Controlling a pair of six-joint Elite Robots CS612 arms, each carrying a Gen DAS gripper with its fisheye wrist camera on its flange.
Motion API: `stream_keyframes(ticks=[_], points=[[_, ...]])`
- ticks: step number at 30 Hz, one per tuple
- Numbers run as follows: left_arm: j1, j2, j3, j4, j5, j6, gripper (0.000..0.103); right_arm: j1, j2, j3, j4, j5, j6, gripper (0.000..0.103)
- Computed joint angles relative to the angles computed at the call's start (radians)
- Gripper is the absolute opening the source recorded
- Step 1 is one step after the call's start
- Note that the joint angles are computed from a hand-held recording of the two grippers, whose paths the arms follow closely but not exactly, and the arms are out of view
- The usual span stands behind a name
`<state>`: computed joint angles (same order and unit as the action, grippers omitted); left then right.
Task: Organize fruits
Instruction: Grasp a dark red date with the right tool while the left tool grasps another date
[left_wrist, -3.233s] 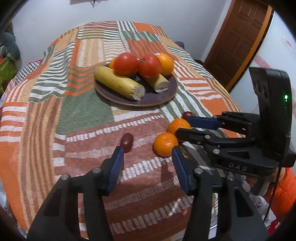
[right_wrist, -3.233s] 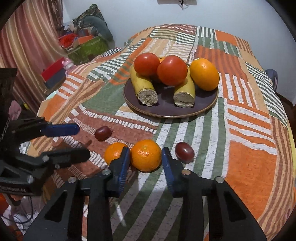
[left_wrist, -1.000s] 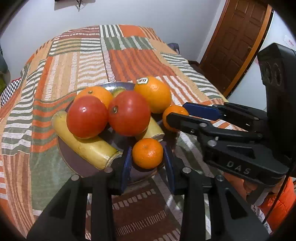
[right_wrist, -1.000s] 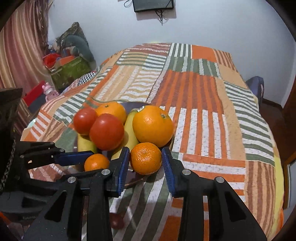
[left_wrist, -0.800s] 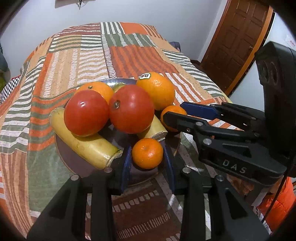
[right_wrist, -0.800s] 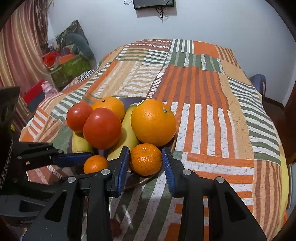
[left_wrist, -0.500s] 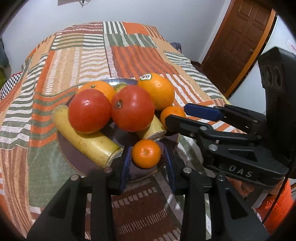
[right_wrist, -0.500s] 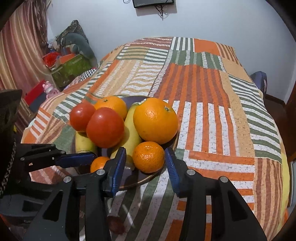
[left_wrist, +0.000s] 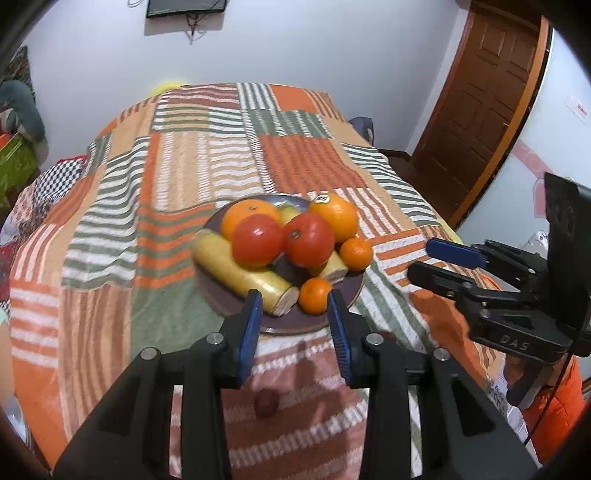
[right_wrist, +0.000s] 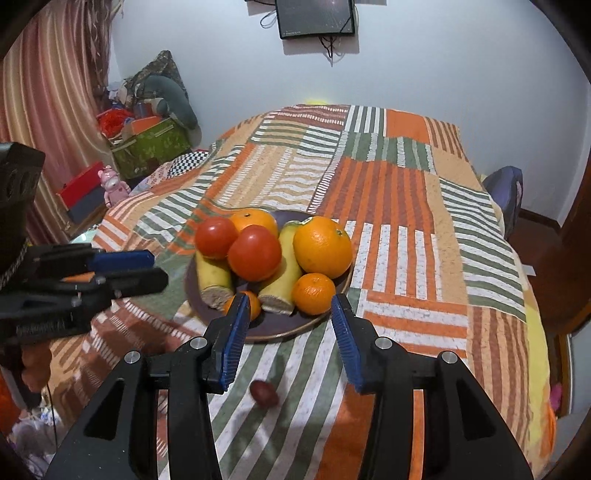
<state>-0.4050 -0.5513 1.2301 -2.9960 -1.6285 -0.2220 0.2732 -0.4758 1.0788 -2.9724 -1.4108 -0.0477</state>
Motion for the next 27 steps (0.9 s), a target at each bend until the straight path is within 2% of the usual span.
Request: stream_keyframes(ticks=[11,24,27], points=[[0.007,-0.027,0.077,0.043,-0.007,-0.007,0.036,0.016,-0.021,0.054,0.033,-0.015,-0.032,0.042],[0.002,0.002,0.074,0.118,-0.036,0.001,0.036,0.017,0.008,0.035,0.141,0.003,-0.009,0.042],[0.001,0.009,0.07,0.119,-0.028,0.002,0.031,0.015,0.016,0.027,0.153,0.01,-0.001,0.041]])
